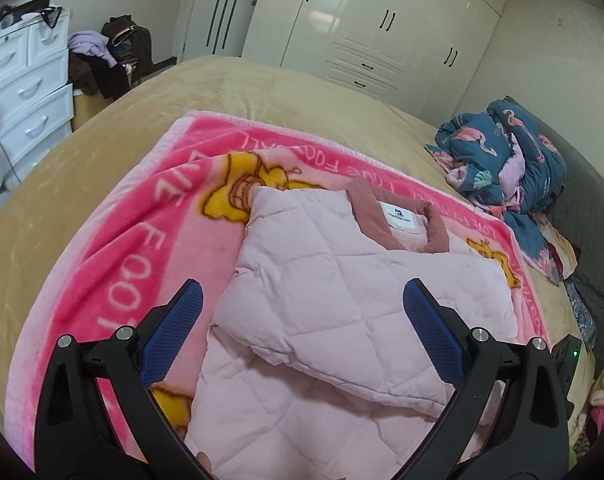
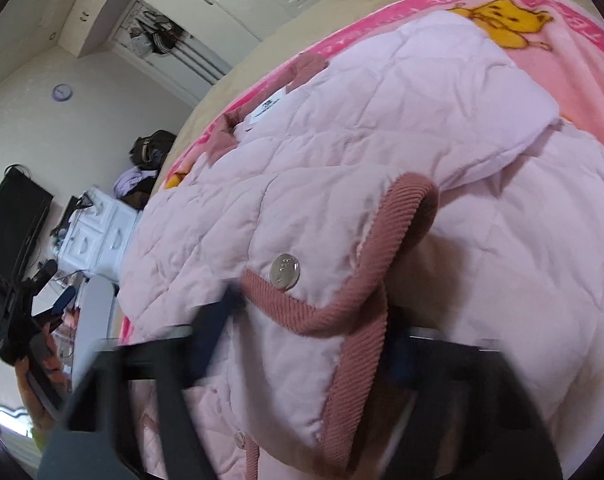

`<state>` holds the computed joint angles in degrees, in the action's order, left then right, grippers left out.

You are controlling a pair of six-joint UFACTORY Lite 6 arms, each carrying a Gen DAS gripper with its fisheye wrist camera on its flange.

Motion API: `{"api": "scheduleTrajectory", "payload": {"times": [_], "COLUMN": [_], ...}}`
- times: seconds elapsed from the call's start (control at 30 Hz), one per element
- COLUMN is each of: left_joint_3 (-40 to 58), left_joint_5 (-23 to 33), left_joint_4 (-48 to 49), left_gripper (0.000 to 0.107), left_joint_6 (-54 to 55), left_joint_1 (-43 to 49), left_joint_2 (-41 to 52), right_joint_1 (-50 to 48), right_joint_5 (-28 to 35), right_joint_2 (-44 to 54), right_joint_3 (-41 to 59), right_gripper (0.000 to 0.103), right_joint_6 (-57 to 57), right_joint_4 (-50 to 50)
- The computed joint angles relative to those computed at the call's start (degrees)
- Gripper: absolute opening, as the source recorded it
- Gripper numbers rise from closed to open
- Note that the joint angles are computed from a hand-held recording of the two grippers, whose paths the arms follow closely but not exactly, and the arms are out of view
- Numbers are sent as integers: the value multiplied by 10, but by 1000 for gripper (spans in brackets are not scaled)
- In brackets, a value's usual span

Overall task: Fold large clothes
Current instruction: 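Grasp the jacket side edge with the right tool and fold it across the front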

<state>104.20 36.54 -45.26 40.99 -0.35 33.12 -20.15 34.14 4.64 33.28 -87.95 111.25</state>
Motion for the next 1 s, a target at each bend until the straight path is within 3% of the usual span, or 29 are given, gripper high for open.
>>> {"api": "scheduleTrajectory", "payload": {"times": [0.17,0.43,0.8,1.0], "left_joint_3": [11,24,51,76], "left_joint_5": [0,-1,-11,-20], "left_joint_4": [2,-11,-9,23], "left_gripper": [94,94,94,94], "left_joint_6": [-11,-24,-36,-45], "left_joint_1": [4,15,8,-24], "left_joint_2": [7,18,43,74], "right_joint_1": [29,40,16,7], "right_joint_5": [-42,-80,-84,-101], "right_joint_2": [-52,-112,-2,43], "right_joint_3": [6,119,370,395], "right_gripper": [24,19,18,18], "right_joint_6": [-17,92,232,228], "right_joint_4": [-11,-180,-394,-407]}}
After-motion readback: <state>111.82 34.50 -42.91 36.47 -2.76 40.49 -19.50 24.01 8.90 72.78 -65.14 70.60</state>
